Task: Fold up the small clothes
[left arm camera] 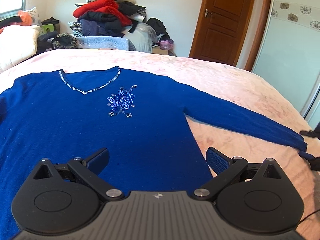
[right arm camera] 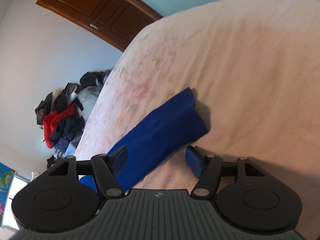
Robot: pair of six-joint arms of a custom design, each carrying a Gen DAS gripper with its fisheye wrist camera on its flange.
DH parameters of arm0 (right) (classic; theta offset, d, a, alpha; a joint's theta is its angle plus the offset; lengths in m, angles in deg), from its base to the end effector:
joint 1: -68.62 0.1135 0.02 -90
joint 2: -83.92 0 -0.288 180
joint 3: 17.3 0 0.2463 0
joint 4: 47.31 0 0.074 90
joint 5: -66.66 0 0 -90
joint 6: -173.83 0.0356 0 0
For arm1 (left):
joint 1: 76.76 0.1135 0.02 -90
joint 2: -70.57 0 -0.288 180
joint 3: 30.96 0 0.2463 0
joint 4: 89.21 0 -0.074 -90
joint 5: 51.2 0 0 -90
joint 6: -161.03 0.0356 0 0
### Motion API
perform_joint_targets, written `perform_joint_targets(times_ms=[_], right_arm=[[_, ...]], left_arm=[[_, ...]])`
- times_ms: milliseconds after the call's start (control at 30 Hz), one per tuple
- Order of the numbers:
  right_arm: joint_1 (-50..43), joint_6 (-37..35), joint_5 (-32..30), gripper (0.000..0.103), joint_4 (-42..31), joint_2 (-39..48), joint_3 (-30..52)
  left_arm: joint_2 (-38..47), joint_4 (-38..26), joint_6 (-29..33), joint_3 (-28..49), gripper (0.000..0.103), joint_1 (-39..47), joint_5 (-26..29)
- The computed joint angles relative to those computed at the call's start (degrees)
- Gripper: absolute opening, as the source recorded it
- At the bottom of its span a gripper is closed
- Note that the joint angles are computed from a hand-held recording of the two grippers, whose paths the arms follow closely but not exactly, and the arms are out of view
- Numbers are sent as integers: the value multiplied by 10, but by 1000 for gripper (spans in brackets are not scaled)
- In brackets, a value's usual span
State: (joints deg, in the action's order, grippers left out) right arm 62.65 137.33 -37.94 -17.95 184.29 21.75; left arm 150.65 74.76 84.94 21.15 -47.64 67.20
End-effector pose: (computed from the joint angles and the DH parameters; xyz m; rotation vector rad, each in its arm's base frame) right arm 0.2815 -0.0204 0.1233 0.9549 1.9867 0.7493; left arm 0.2386 0.1135 0.2085 -0.0575 2.2333 -0.1771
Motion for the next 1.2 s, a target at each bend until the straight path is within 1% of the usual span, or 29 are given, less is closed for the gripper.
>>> perform_joint_targets(times_ms=[67, 100, 167, 200, 233, 300, 333, 367, 400, 467, 500, 533, 567, 600, 633, 667, 700, 733, 767, 800, 833, 867, 900, 967, 1000, 1100, 1200], right_arm=[[-3, 8, 2, 72, 8, 16, 14], [-7, 18, -1, 75, 8, 16, 17], [-6, 25, 5, 75, -9, 24, 42], [-2, 20, 17, 67, -18, 24, 49], [4, 15, 34, 56, -29, 24, 57], [17, 1, 63, 19, -54, 22, 67], [20, -1, 66, 17, -57, 25, 66], [21, 2, 65, 17, -49, 31, 63], [24, 0, 70, 15, -36, 38, 60], [45, -36, 107, 14, -22, 39, 60], [67, -70, 141, 14, -35, 33, 68], [100, -119, 184, 14, -46, 25, 77], [144, -189, 237, 14, -50, 20, 86], [204, -280, 291, 14, -58, 20, 99], [248, -347, 312, 14, -68, 25, 113], [293, -396, 313, 22, -77, 33, 125], [317, -410, 297, 23, -89, 40, 135], [331, -417, 272, 27, -94, 45, 141], [346, -414, 269, 42, -88, 47, 139], [357, -404, 279, 59, -74, 48, 132], [363, -392, 279, 67, -53, 44, 117], [359, -377, 259, 68, -36, 38, 101], [352, -354, 230, 66, -29, 23, 83], [327, -303, 178, 66, -12, 8, 53], [315, -278, 162, 64, -10, -1, 42], [275, -213, 114, 64, 42, -7, 0], [235, -173, 67, 64, 73, 0, -13]], left_arm=[[1, -4, 3, 1, 103, -2, 0], [4, -4, 3, 2, 103, -4, -2], [5, -11, 5, 7, 103, -2, -1], [7, -18, 6, 12, 103, 1, 3], [10, -23, 4, 17, 103, 4, 9], [25, -39, -5, 36, 103, 13, 32], [35, -50, -14, 50, 103, 16, 45], [46, -61, -24, 65, 103, 19, 62], [57, -68, -36, 80, 103, 20, 84], [92, -97, -53, 121, 103, 26, 161], [118, -116, -64, 149, 103, 25, 210], [147, -129, -82, 178, 103, 20, 262], [176, -146, -95, 208, 103, 9, 302], [204, -169, -106, 242, 103, -8, 330], [233, -186, -120, 274, 103, -27, 358], [266, -210, -122, 308, 103, -47, 387], [296, -230, -125, 339, 103, -66, 404], [316, -228, -147, 355, 103, -82, 405], [333, -221, -173, 366, 103, -97, 398], [349, -215, -190, 374, 103, -108, 389], [359, -212, -202, 380, 103, -116, 376], [368, -202, -213, 381, 103, -122, 368], [378, -189, -223, 381, 103, -126, 367], [383, -166, -253, 374, 103, -130, 356], [388, -164, -262, 372, 103, -131, 357], [385, -155, -296, 348, 103, -134, 341], [384, -140, -311, 326, 103, -133, 326]])
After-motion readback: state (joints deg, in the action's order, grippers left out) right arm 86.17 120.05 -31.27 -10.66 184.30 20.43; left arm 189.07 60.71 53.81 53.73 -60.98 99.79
